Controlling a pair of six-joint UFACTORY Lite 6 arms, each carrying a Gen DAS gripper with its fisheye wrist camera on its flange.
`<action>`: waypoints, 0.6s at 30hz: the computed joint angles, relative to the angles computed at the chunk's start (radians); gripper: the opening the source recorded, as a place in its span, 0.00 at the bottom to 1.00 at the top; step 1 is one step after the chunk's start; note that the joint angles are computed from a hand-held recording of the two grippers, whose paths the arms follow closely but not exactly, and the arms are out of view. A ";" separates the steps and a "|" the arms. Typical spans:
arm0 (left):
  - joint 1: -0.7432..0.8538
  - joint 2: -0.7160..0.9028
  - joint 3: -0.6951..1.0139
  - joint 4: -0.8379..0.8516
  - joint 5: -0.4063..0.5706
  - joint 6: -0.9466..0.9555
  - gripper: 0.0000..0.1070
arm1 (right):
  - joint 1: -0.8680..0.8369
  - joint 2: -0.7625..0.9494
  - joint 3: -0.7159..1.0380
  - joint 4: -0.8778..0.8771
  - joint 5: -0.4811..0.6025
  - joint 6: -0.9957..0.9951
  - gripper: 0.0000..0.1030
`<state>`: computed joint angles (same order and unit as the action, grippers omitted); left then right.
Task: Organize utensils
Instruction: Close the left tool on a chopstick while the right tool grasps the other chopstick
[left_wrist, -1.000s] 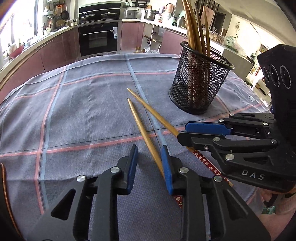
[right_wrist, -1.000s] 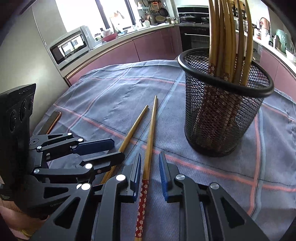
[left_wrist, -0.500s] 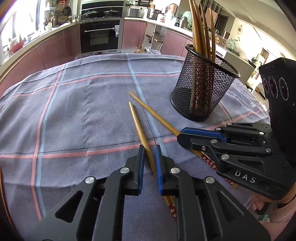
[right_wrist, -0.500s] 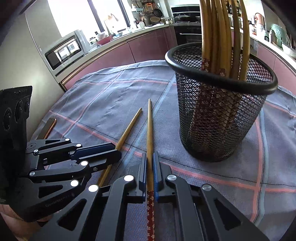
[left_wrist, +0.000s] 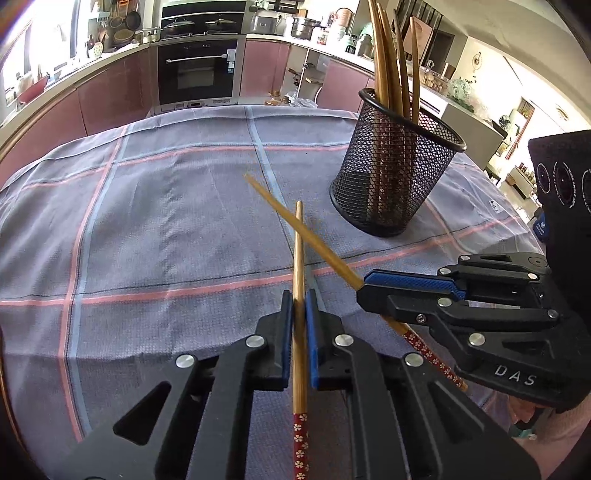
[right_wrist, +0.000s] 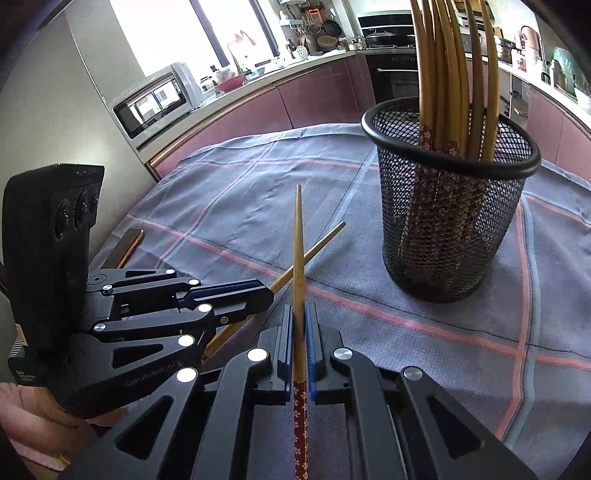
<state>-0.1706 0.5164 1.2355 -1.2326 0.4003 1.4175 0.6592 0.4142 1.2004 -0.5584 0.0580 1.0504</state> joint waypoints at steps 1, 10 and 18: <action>-0.003 0.003 0.001 0.007 -0.005 -0.005 0.08 | 0.001 0.004 0.004 0.057 0.007 -0.057 0.05; -0.030 0.025 0.030 0.036 -0.033 -0.028 0.08 | 0.012 0.076 0.077 -0.159 0.051 0.149 0.09; -0.036 0.023 0.028 0.023 -0.048 -0.039 0.07 | 0.000 0.051 0.036 -0.367 0.023 0.373 0.06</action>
<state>-0.2068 0.5393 1.2633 -1.2092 0.3527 1.3788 0.6589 0.4652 1.2361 -0.9255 0.0806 1.4237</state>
